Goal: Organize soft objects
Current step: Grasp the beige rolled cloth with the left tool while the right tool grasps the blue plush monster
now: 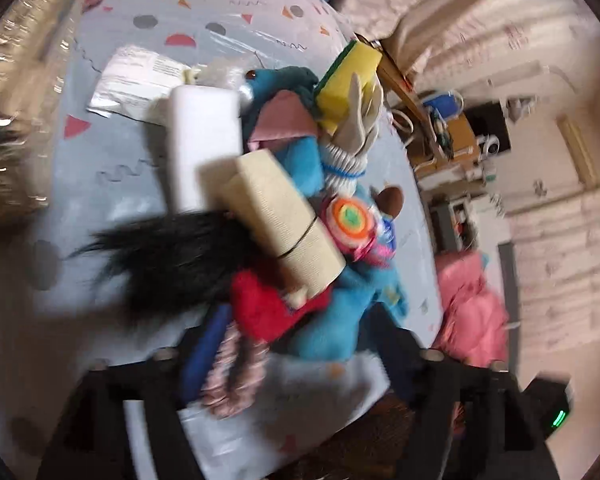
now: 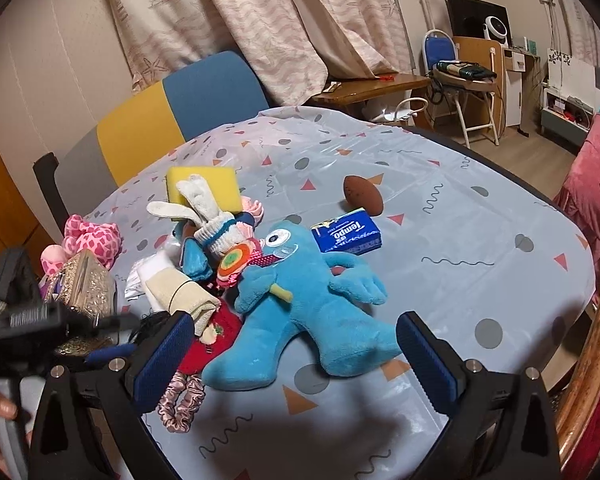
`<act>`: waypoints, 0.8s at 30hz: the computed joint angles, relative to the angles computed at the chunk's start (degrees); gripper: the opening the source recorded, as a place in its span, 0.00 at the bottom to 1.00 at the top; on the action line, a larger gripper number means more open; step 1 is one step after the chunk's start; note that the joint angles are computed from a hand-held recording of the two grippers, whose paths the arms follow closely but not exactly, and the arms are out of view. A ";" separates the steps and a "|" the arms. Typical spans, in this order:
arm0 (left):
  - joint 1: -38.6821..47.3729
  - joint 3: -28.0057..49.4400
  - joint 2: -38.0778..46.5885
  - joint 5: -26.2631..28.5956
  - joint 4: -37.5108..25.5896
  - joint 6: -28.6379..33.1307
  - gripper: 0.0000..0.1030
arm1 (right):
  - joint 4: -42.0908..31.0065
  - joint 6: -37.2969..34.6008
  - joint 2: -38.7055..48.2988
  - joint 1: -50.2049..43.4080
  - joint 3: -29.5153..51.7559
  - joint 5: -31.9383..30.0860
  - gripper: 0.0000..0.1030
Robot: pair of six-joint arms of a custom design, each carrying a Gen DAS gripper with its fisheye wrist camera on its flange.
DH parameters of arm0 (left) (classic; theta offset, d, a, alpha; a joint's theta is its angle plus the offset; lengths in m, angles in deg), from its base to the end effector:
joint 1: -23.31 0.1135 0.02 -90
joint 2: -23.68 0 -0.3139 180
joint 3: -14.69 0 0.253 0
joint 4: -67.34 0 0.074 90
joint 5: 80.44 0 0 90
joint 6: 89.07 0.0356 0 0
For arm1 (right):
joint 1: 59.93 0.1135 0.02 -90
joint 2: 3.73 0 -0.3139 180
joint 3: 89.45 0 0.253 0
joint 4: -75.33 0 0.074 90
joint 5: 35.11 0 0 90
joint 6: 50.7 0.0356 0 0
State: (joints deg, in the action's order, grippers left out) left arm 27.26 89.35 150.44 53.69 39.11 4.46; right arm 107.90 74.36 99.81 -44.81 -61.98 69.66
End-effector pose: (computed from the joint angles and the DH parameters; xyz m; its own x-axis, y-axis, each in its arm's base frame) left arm 0.3808 0.0014 0.0672 -0.9774 -0.0232 -0.2099 0.1277 0.7269 -0.6748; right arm 0.2273 0.0520 0.0985 -0.5863 0.4170 -0.6946 0.3214 0.9067 0.2730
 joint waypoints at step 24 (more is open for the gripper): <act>-2.06 -4.28 -4.07 -9.34 10.29 5.07 0.37 | 1.73 0.78 1.09 -1.92 -0.15 -5.54 0.99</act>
State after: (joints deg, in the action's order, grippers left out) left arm 25.20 85.07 146.37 44.36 49.39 9.53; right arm 109.63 75.14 100.90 -46.73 -62.13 64.12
